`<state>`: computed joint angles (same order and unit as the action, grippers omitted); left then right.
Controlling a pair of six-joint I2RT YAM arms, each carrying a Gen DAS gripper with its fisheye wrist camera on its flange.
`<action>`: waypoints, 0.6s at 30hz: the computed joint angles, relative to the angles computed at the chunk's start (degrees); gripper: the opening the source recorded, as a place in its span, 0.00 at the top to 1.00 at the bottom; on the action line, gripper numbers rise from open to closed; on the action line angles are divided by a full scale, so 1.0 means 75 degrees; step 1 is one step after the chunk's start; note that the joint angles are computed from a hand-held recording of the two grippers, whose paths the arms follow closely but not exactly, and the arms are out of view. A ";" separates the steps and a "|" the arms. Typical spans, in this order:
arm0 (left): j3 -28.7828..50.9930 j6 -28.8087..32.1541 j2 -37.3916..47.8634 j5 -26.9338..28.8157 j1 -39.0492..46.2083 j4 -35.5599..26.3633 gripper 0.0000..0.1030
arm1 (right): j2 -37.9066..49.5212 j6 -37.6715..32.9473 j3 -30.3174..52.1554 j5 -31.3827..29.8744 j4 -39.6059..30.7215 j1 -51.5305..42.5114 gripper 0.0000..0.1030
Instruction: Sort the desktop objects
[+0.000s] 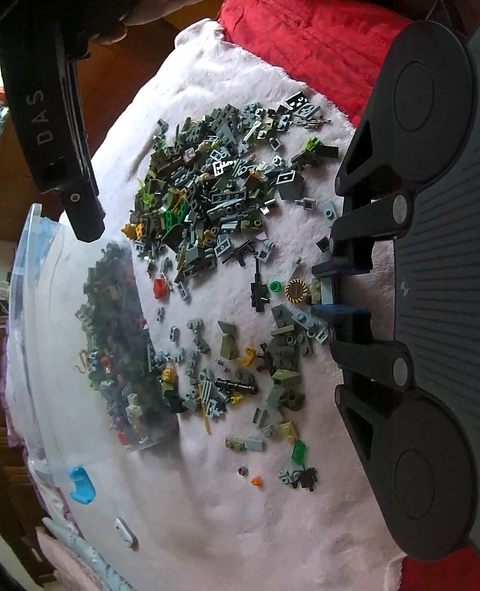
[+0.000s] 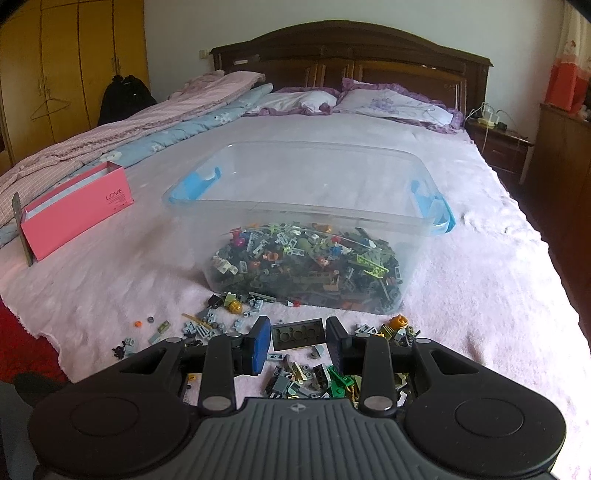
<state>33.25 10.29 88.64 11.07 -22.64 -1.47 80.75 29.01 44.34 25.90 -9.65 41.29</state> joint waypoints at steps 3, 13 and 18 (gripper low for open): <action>-0.0053 -0.0033 -0.0209 -0.0084 -0.0006 -0.0015 0.84 | -0.0006 -0.0021 0.0008 -0.0006 0.0013 -0.0013 0.65; 0.0297 -0.0147 -0.0678 -0.0337 -0.0025 -0.0125 0.84 | -0.0081 -0.0085 0.0010 0.0011 0.0009 -0.0014 0.66; 0.0602 -0.0168 -0.0666 -0.0508 -0.0093 -0.0023 0.84 | -0.0159 -0.0128 0.0031 0.0048 -0.0054 -0.0012 0.66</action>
<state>37.76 9.03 83.64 7.26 -23.33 -1.65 79.56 28.05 44.58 26.26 -10.05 41.20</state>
